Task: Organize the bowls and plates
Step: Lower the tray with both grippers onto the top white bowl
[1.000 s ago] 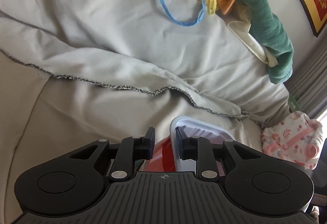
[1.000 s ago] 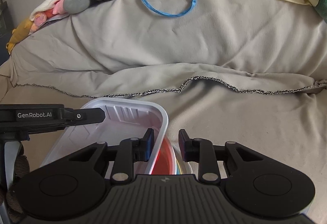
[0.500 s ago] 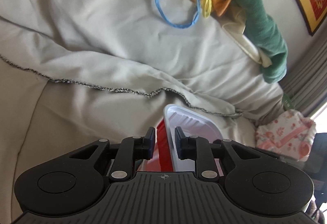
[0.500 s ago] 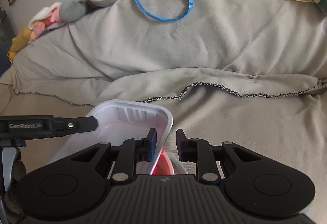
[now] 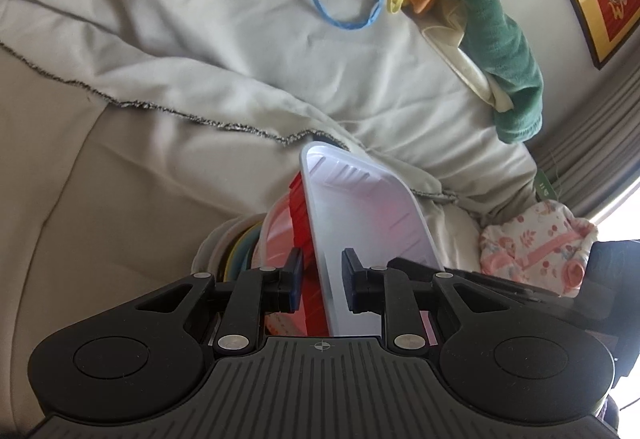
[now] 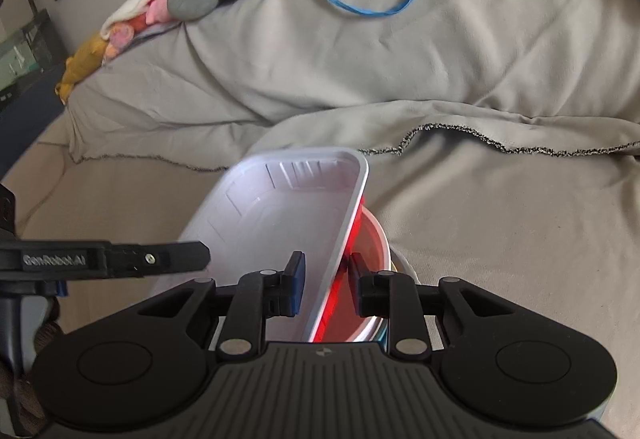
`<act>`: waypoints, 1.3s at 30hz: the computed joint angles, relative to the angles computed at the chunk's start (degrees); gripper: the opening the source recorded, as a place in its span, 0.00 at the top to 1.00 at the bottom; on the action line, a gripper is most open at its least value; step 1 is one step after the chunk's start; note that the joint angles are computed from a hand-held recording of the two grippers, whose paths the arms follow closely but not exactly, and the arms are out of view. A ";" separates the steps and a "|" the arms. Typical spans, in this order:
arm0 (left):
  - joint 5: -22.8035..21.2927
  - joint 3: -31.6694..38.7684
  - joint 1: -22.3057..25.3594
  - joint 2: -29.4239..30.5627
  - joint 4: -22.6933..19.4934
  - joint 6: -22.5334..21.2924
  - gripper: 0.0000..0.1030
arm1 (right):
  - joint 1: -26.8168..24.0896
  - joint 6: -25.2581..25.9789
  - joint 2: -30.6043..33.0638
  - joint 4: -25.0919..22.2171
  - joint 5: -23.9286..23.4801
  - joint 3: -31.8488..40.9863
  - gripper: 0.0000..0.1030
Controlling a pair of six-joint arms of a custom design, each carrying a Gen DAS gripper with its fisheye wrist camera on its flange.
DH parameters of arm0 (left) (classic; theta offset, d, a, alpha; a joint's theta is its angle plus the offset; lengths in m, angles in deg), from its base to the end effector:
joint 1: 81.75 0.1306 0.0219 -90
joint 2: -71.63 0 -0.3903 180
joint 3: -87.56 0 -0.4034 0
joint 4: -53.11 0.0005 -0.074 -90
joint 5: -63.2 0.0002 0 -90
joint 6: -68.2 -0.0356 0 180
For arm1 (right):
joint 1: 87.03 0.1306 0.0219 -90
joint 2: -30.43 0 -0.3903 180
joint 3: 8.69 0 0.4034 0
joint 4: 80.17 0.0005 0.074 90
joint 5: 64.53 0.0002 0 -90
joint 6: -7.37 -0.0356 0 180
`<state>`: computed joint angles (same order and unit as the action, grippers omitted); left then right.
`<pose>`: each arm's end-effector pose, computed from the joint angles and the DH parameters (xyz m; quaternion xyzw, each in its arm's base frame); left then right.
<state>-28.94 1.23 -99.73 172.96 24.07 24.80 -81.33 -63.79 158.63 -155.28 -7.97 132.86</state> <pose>0.5577 -0.1801 0.3939 -0.2290 0.8638 -0.2255 0.3880 0.6993 0.0890 0.4390 -0.2660 0.8927 0.2504 0.2640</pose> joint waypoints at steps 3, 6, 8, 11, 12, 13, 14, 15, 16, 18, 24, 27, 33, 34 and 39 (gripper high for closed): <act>-1.28 1.30 -0.19 1.04 -0.72 -0.66 0.77 | 0.42 -0.67 0.16 0.27 1.10 -0.28 0.76; -1.86 0.49 -0.25 0.26 0.51 -0.71 0.77 | 0.43 -0.99 -0.57 1.64 1.36 -1.15 0.76; -2.89 -1.09 -0.24 -1.24 2.21 0.25 0.77 | 0.06 -1.38 -1.16 2.64 0.89 -1.64 0.76; -5.45 -3.07 -0.15 -3.31 3.36 1.99 0.77 | -0.59 -2.56 -2.14 4.91 1.44 -2.78 0.76; -5.84 -3.51 -0.05 -3.77 3.46 2.44 0.77 | -0.79 -2.91 -2.10 5.08 1.59 -2.66 0.76; -5.90 -3.84 0.06 -4.14 3.46 2.76 0.77 | -0.97 -3.21 -2.08 5.01 1.73 -2.63 0.76; -5.55 -3.98 0.15 -4.35 3.34 2.97 0.77 | -1.12 -3.53 -2.04 4.90 1.91 -2.62 0.76; -4.91 -4.03 0.18 -4.44 3.26 3.03 0.77 | -1.27 -3.67 -1.99 4.68 2.03 -2.61 0.76; -4.15 -4.06 0.11 -4.48 3.24 2.94 0.77 | -1.40 -3.78 -2.12 4.65 2.09 -2.98 0.76; -2.53 -4.02 -0.17 -4.47 3.25 2.41 0.77 | -1.63 -3.66 -2.57 4.09 1.63 -3.80 0.76; -0.09 -2.28 -1.37 -3.07 1.50 0.65 0.77 | -1.20 -0.42 -4.56 2.83 -0.85 -6.81 0.74; -1.74 -2.20 -1.66 -3.09 0.62 0.57 0.77 | -0.50 0.37 -6.04 5.27 0.05 -9.15 0.73; -1.10 -3.07 -1.59 -3.41 1.27 1.57 0.78 | -0.70 0.50 -5.17 4.29 -0.67 -7.74 0.73; -1.07 -3.06 -1.66 -3.32 1.21 1.59 0.78 | -0.72 0.64 -5.21 4.33 -0.51 -7.80 0.73; -1.85 -2.21 -2.12 -2.85 0.35 1.61 0.78 | -0.74 0.78 -5.76 5.26 0.66 -8.78 0.73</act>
<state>-30.79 -0.98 -101.85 170.12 24.42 26.41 -82.07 -63.02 152.87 -150.02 -7.31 124.08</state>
